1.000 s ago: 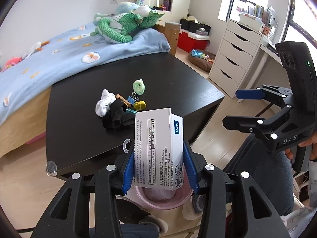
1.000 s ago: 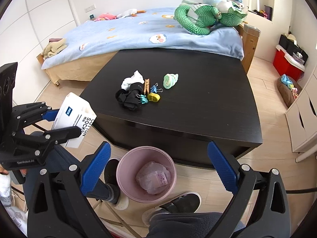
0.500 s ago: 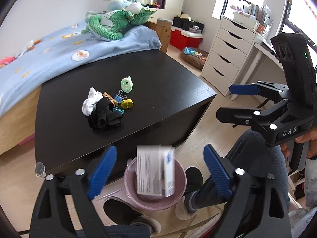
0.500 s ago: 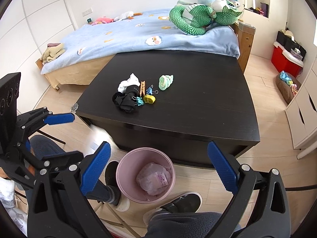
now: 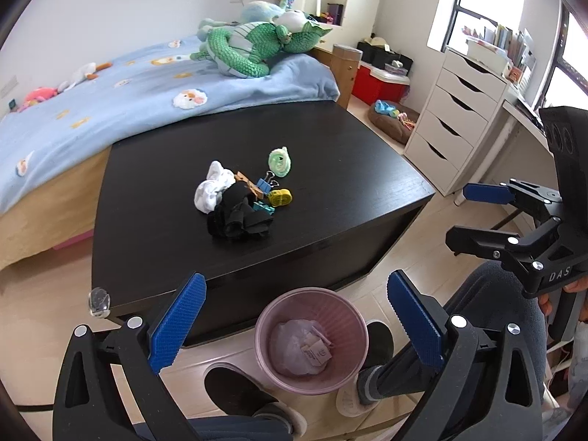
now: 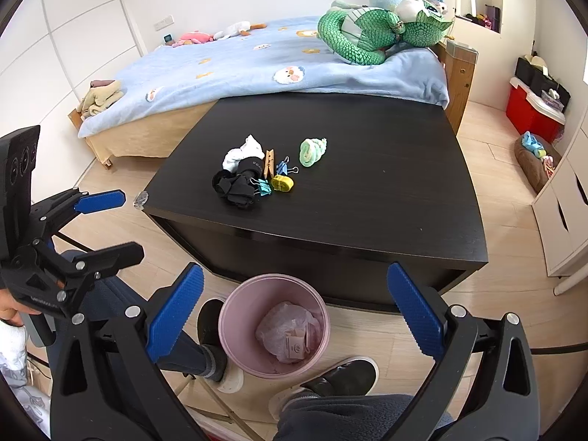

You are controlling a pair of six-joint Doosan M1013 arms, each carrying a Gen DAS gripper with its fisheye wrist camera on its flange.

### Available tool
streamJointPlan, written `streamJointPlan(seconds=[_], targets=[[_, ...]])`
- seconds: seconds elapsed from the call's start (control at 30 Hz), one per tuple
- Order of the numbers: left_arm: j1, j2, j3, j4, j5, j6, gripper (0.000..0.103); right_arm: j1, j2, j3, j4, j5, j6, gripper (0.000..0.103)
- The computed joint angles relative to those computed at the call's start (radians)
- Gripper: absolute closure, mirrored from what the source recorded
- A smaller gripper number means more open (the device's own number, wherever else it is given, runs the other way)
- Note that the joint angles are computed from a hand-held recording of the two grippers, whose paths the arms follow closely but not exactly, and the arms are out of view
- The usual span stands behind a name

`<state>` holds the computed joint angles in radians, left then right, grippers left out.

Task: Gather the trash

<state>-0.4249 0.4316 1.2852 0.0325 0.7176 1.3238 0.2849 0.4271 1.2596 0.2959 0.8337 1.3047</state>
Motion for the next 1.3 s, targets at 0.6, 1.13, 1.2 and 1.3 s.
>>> streamJointPlan(seconds=[0.6,1.13,1.2,1.3], targets=[[0.042,0.056,-0.075,-0.026,0.029,-0.036,0.008,0.005,0.053,-0.086,-0.021,0.028,0.014,0.005],[0.088,0.184,-0.241,-0.025,0.179,-0.076,0.008,0.009,0.104,-0.149,-0.052,0.069,0.031,0.005],[0.094,0.202,-0.264,-0.025,0.206,-0.082,0.008,0.009,0.109,-0.154,-0.055,0.075,0.036,0.005],[0.105,0.226,-0.293,-0.045,0.239,-0.081,0.008,0.009,0.113,-0.157,-0.056,0.079,0.038,0.005]])
